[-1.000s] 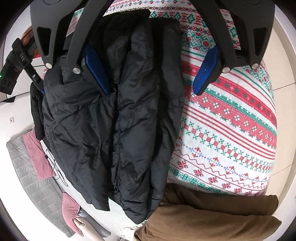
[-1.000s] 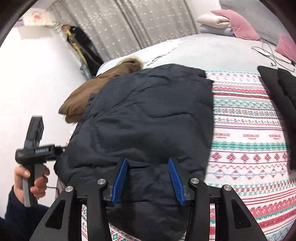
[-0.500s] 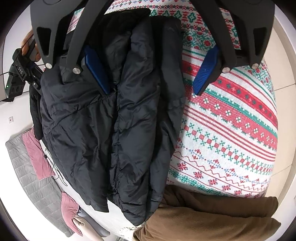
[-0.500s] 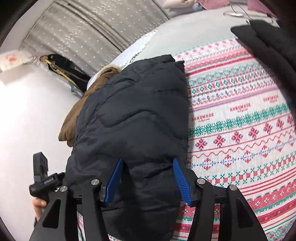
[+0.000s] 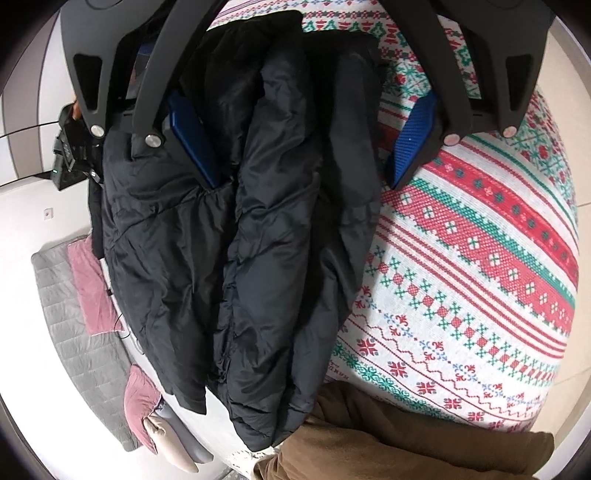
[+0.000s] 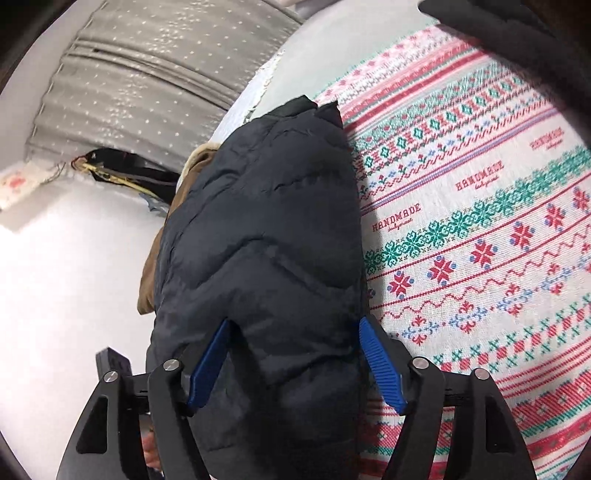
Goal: Fold large clothes
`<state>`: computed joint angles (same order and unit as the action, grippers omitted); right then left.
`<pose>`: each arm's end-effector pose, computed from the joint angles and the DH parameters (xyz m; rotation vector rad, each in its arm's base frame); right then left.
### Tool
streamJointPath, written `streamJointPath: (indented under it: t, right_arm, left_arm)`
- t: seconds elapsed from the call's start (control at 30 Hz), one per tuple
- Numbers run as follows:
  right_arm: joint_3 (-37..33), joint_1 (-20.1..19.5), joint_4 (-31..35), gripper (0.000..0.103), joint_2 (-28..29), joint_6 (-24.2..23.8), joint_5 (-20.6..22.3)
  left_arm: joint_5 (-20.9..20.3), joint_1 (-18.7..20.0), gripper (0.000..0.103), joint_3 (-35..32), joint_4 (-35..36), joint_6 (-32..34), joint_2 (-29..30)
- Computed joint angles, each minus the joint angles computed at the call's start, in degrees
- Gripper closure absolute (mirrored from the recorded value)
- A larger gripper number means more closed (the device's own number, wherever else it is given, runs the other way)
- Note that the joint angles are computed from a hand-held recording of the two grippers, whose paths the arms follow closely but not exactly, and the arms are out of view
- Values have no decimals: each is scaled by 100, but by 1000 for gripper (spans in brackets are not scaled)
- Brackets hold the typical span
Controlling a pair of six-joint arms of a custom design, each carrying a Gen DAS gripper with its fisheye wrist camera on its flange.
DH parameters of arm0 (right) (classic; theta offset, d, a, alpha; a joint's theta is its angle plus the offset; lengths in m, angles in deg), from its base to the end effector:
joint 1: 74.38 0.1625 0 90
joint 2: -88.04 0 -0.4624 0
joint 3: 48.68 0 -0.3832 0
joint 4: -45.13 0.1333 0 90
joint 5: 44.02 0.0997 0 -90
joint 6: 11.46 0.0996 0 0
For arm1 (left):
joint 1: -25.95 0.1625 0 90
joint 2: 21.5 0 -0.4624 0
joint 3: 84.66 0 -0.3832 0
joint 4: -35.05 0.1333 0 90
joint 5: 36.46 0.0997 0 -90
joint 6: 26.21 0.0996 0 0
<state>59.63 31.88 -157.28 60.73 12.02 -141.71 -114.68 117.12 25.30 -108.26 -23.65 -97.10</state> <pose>0.2852 -0.5495 -0.0361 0.2421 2.9498 -0.8501 0.1650 -0.5540 0.3343 -0.0147 2.8898 -0.4723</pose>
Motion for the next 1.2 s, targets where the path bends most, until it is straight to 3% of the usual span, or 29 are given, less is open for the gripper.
streamJointPath:
  t: [0.2,0.5,0.77,0.87,1.2]
  right_arm:
    - [-286,-325,445,25,-20,68,688]
    - [-642,-381,798,23,115,-131,858]
    - [-699,-272,779,31,161,-330,680]
    - [-721,-231,782,35,176,-342,610]
    - [-909,55,749,59,251,-522,36]
  left_arm:
    - [44,-8,12,76,-144,13,2]
    - [1,-58,13,135,-198,-134,-13]
    - [-244,-9,29,156,-161,-187,-28]
    - [-271,-32,39,208,-213,-145,-66]
    - [88,-253,64,487,-648,29,-221]
